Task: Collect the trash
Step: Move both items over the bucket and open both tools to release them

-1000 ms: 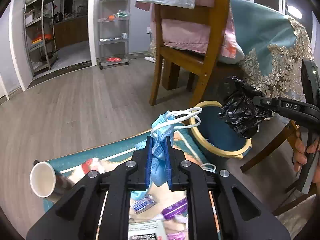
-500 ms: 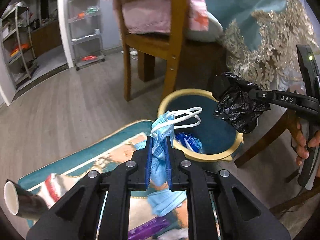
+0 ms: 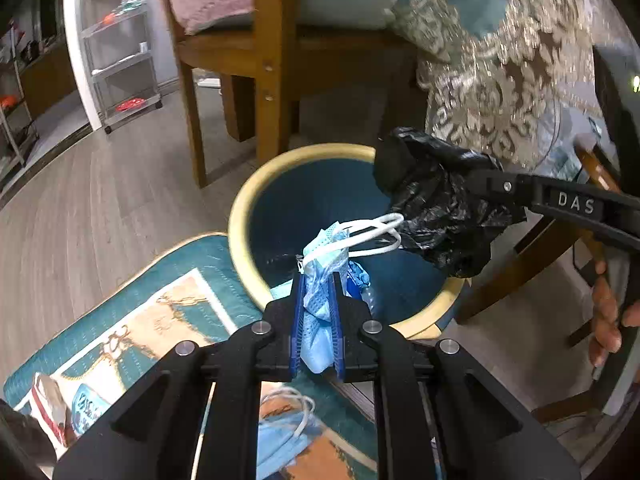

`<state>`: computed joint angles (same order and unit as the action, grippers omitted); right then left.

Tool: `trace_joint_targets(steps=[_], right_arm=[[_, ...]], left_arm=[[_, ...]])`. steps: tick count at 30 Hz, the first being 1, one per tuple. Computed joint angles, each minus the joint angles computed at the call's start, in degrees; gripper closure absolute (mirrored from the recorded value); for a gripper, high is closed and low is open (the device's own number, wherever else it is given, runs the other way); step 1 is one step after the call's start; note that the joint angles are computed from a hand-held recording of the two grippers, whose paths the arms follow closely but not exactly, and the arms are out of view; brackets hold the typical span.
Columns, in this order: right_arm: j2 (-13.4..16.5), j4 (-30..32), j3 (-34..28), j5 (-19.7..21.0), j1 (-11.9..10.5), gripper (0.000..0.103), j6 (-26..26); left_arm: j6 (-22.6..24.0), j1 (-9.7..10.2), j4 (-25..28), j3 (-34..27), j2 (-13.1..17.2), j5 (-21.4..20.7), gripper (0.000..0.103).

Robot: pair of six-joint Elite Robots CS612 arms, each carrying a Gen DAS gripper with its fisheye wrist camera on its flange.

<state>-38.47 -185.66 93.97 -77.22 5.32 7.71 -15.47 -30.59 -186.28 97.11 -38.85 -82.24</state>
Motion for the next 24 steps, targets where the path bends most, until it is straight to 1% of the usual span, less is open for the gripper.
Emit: trace_joint_targets(steps=[3,4,5,7,9,10,11,12,15,17,19,21,24], right_arm=[[0.0,-0.1,-0.2,-1.2,0.4,0.083,-0.5],[0.0,-0.5,-0.1,-1.5,0.5,0.079,-0.7],[0.0,-1.0,0.0,-1.8,0.5,0.072,-0.6],[-0.2,-1.5,0.4,-1.9,0.4,0.065,-0.5],[-0.2,-1.9,0.5,-1.8,0.3,0.059,-0.2],[-0.2,-2.1,0.6,-1.9,0.3,0.056,0.0],[-0.3,-2.2,0.7,-2.0,0.2,0.054,0.0],[-0.3,-2.4,0.7,-2.0,0.2,0.053,0.1],[-0.3,-2.4,0.8,-1.8,0.2,0.049,0.0],[-0.3,-2.4,0.7,-1.8,0.3,0.044,-0.1],[-0.4,-2.9,0.7,-1.9,0.4,0.040,-0.1],[-0.4,-3.5,0.8,-1.8,0.4,0.037,-0.2],[-0.5,-3.9,0.8,-2.0,0.6,0.035,-0.7]], left_arm=[[1.1,-0.39,0.3,-0.7,0.7,0.3,0.091],[1.2,-0.45,0.1,-0.9,0.9,0.3,0.091],[1.1,-0.46,0.0,-1.1,1.0,0.2,0.091],[1.3,-0.61,-1.2,-1.0,1.1,1.0,0.089],[1.4,-0.76,-3.9,-0.7,1.3,2.0,0.075],[1.3,-0.84,-4.4,-0.6,1.3,2.5,0.070],[1.0,-0.90,-4.8,-0.6,1.3,3.0,0.060],[0.9,-0.91,-5.1,-0.6,1.4,3.1,0.056],[0.7,-0.91,-5.1,-0.4,1.2,3.5,0.051],[0.6,-0.90,-5.1,-0.2,1.0,3.8,0.048],[0.4,-0.79,-5.1,0.1,0.7,4.0,0.042],[0.0,-0.71,-5.6,0.3,0.6,4.1,0.031],[-0.4,-0.62,-5.7,0.6,0.3,4.5,0.028]])
